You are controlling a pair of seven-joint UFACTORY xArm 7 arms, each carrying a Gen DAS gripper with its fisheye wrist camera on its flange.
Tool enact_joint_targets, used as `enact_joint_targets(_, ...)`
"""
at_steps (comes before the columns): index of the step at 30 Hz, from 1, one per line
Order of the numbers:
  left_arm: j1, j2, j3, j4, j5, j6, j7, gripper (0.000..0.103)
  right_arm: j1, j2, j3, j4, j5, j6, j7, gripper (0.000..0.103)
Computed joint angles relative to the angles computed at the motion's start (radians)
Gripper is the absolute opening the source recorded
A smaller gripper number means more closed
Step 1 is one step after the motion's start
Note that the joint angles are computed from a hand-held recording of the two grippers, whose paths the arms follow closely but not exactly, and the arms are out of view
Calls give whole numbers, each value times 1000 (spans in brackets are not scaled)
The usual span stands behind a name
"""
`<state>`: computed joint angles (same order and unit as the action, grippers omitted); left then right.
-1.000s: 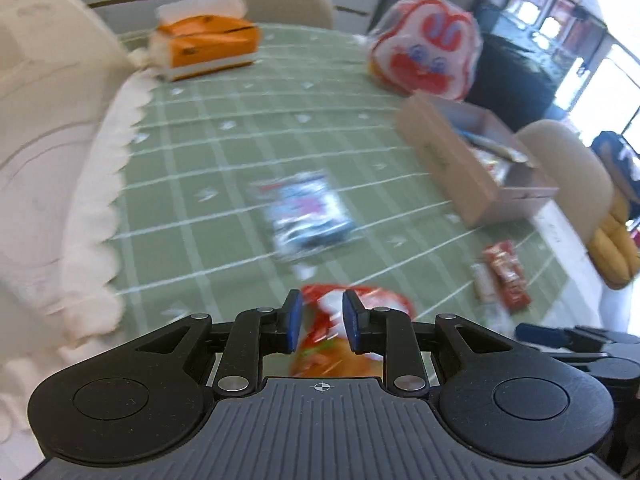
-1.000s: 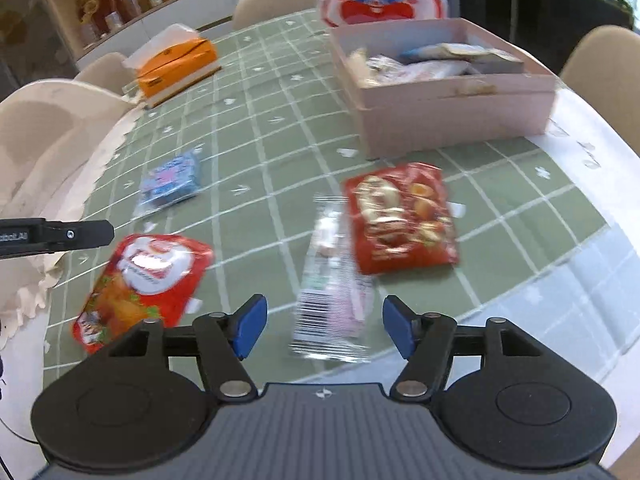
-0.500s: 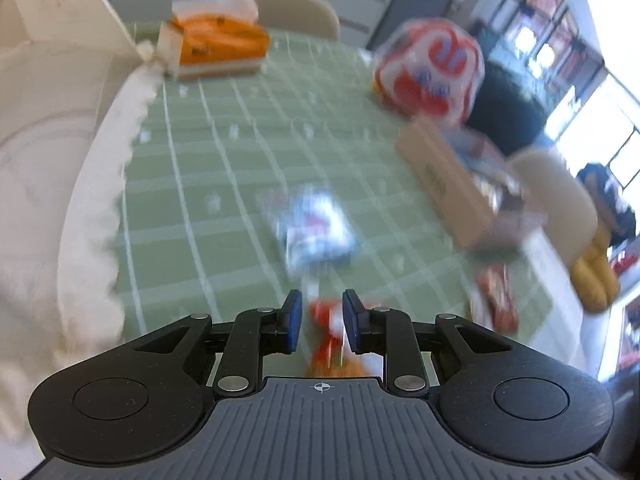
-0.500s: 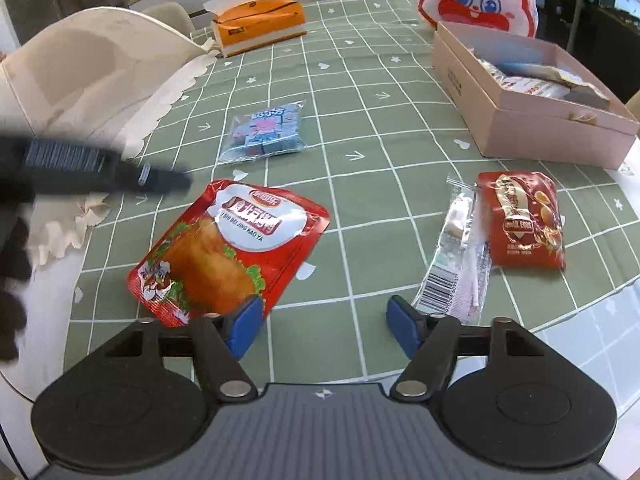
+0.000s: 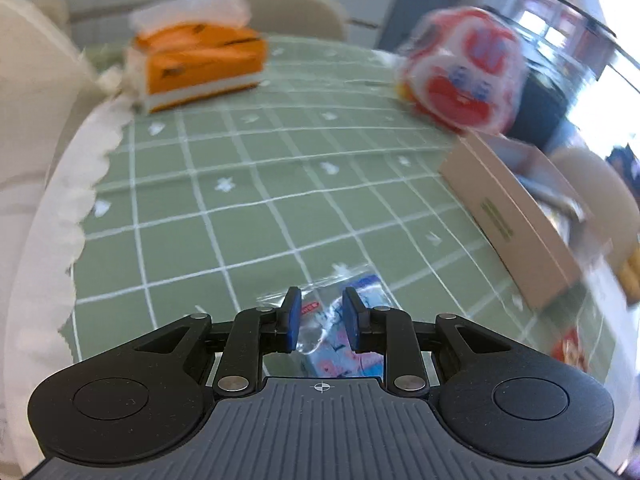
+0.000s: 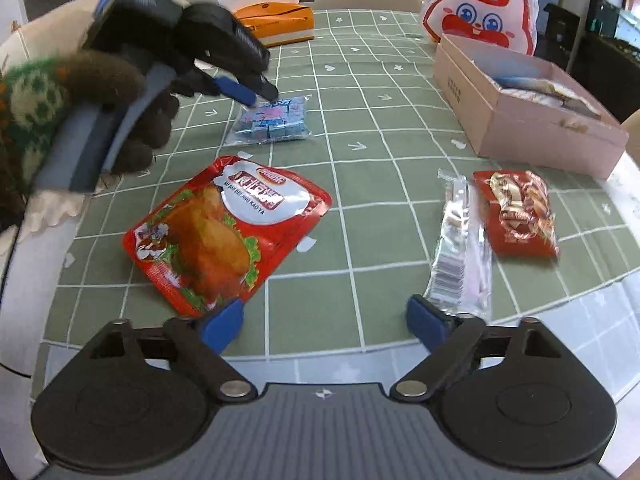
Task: Organize snacks
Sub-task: 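Grasp the Peppa Pig candy packet with the right tool while the left holds the chicken packet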
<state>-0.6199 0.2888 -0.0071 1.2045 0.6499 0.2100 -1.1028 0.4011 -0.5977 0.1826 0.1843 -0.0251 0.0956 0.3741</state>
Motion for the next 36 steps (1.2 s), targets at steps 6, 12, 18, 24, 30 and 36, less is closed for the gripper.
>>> enact_joint_targets(6, 3, -89, -28, -103, 61, 6, 75, 31, 52, 42, -65, 78, 13, 105, -70, 102)
enact_joint_targets(12, 65, -243, -59, -277, 117, -13, -152, 30, -102, 145, 78, 184, -83, -7, -117, 91)
enact_joint_targets(18, 126, -382, -117, -446, -10, -52, -197, 30, -497, 433, 396, 440, -351, -89, 72, 91)
enact_joint_targets(24, 119, -457, -148, -556, -188, -118, -79, 30, -480, 661, 374, 636, -493, 14, 213, 77)
enact_joint_targets(30, 80, -445, -153, -571, -353, -172, 81, 30, -422, 544, 324, 568, -393, 50, 182, 61)
enact_joint_targets(36, 9, -408, -117, -565, -546, -247, 249, 30, -273, 317, 138, 396, -278, 115, 126, 61)
